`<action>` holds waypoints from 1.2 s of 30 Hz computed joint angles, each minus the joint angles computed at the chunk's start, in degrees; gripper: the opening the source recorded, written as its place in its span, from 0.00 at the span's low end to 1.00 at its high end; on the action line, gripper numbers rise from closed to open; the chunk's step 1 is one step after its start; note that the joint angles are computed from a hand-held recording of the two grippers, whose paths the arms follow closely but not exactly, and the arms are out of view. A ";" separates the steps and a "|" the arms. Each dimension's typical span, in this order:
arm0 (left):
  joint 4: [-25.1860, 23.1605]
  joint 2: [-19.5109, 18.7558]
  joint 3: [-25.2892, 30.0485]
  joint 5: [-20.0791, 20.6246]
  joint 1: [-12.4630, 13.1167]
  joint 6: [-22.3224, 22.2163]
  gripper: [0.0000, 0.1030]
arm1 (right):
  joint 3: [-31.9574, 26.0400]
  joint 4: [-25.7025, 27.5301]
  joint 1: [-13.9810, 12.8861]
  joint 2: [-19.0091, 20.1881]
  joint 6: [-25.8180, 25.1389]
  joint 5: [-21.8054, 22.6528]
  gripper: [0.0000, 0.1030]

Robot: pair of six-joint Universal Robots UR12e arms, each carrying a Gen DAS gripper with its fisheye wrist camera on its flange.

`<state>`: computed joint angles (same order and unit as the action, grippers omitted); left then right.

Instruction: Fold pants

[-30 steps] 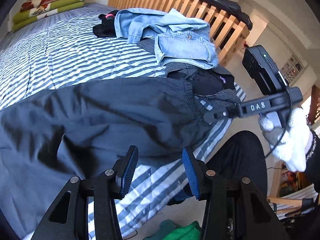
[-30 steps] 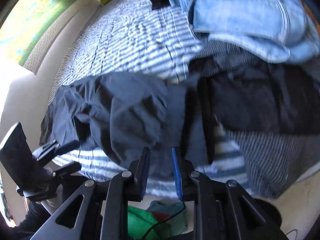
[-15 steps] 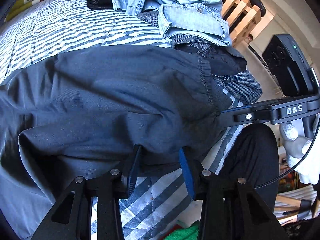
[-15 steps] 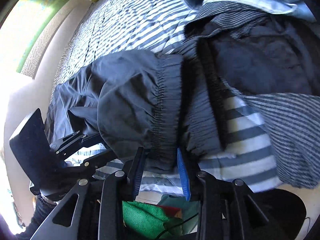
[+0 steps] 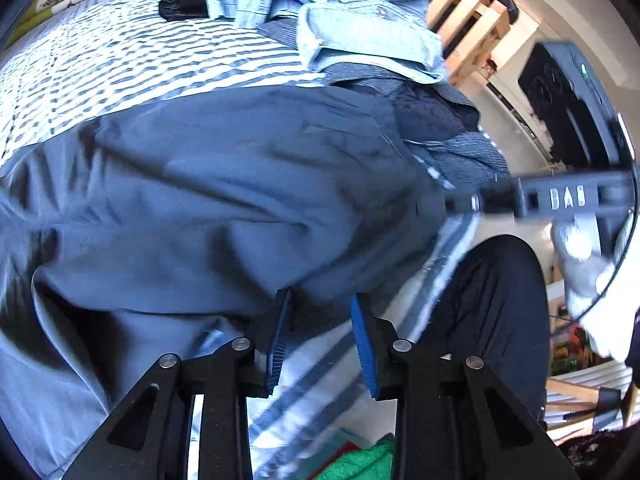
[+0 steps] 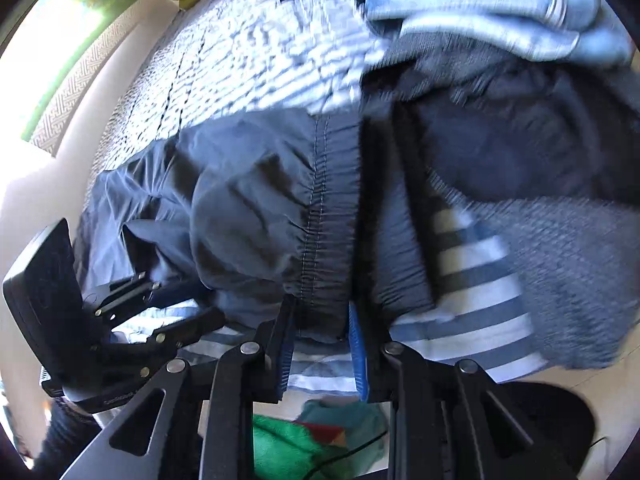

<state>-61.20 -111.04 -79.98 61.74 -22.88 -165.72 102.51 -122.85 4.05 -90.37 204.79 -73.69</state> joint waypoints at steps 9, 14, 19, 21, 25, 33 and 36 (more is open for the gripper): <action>-1.66 -0.37 0.62 0.23 -0.98 2.36 0.32 | -2.11 6.26 -0.65 0.35 -7.77 -1.07 0.24; -1.57 0.49 0.72 -1.26 -0.73 2.16 0.30 | 1.70 -2.39 -5.89 -2.42 -3.74 7.25 0.32; 0.00 0.79 1.14 -1.65 -2.12 4.72 0.30 | 1.27 -1.19 -6.98 -0.73 -3.90 9.02 0.32; 0.42 0.34 1.67 -0.49 -3.16 5.63 0.30 | 1.00 -0.29 -6.54 0.09 -4.10 9.28 0.33; 0.72 -1.41 4.05 -0.26 -5.05 6.62 0.30 | 1.72 -0.83 -7.03 0.20 -3.72 9.97 0.34; 3.41 -6.03 7.45 4.57 -7.39 5.06 0.15 | 4.97 -4.70 -10.86 -0.89 1.93 18.21 0.34; 3.60 -6.08 6.85 -0.11 -6.04 1.77 0.14 | 5.94 -5.63 -11.14 -1.77 4.40 20.39 0.35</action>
